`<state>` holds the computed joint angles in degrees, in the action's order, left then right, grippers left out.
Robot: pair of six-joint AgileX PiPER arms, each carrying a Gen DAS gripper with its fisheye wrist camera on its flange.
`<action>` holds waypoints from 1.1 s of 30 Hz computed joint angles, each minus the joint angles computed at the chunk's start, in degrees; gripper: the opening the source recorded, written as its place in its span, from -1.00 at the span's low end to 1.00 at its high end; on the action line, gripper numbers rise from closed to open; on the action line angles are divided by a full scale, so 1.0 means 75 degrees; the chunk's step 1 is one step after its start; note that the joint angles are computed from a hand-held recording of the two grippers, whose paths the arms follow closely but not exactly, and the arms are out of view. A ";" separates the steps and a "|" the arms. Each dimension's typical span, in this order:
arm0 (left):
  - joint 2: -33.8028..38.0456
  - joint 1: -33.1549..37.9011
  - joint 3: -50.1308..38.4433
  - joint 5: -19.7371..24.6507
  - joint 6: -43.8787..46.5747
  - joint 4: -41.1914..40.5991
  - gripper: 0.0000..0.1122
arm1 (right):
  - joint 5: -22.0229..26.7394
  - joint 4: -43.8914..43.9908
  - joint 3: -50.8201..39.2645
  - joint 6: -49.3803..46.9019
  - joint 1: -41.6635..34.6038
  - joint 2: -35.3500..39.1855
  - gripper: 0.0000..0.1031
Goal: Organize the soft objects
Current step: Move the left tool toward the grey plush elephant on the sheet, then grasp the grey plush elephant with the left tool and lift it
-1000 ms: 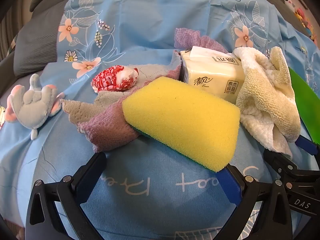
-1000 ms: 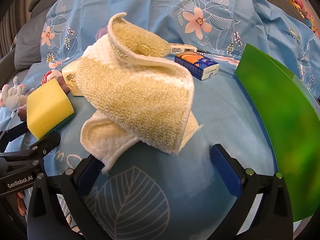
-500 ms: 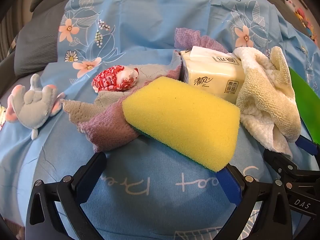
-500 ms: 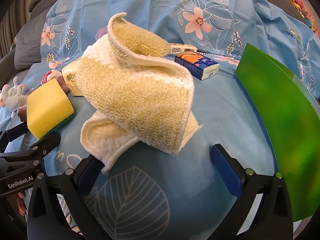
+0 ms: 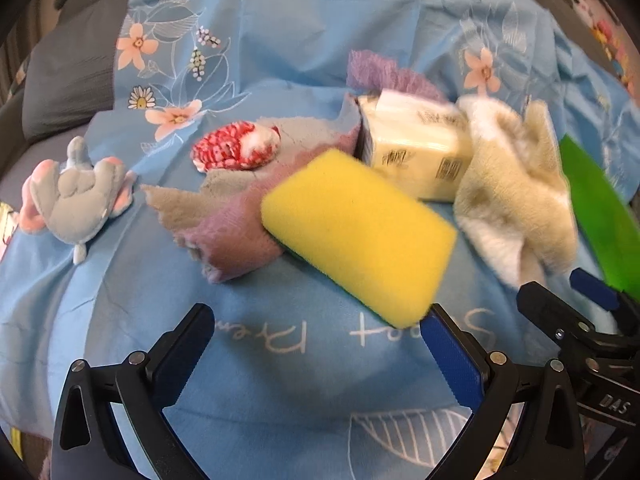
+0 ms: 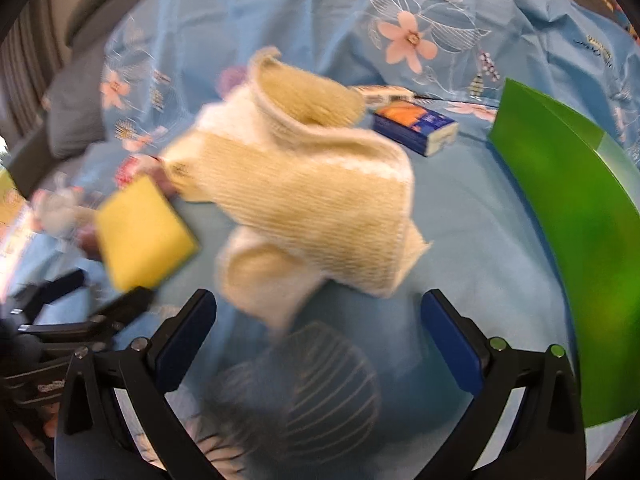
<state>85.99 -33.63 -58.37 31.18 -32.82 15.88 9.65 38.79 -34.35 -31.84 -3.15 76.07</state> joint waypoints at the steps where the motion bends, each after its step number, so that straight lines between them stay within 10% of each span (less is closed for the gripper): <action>1: -0.0220 0.0122 0.0065 -0.0033 0.0317 -0.0287 0.83 | -0.0025 0.0458 0.0103 -0.0451 0.0013 -0.0227 0.99; 8: -0.1241 0.1184 0.0094 0.0063 0.1473 -0.1555 0.83 | 0.0958 -0.0872 -0.0331 0.1687 0.0169 -0.1626 0.99; 16: -0.1327 0.3006 -0.1031 0.1150 0.2285 -0.2085 0.83 | 0.2788 -0.4331 -0.3254 0.5527 0.2007 -0.0650 0.98; 26: -0.0572 0.4900 -0.2095 0.1795 0.4013 -0.3506 0.83 | 0.5284 -0.3386 -0.7473 0.5085 0.2769 0.1719 0.98; 33: 0.0327 0.5440 -0.2149 0.1843 0.4902 -0.4530 0.83 | 0.5834 -0.2896 -0.8598 0.4890 0.3137 0.3146 0.95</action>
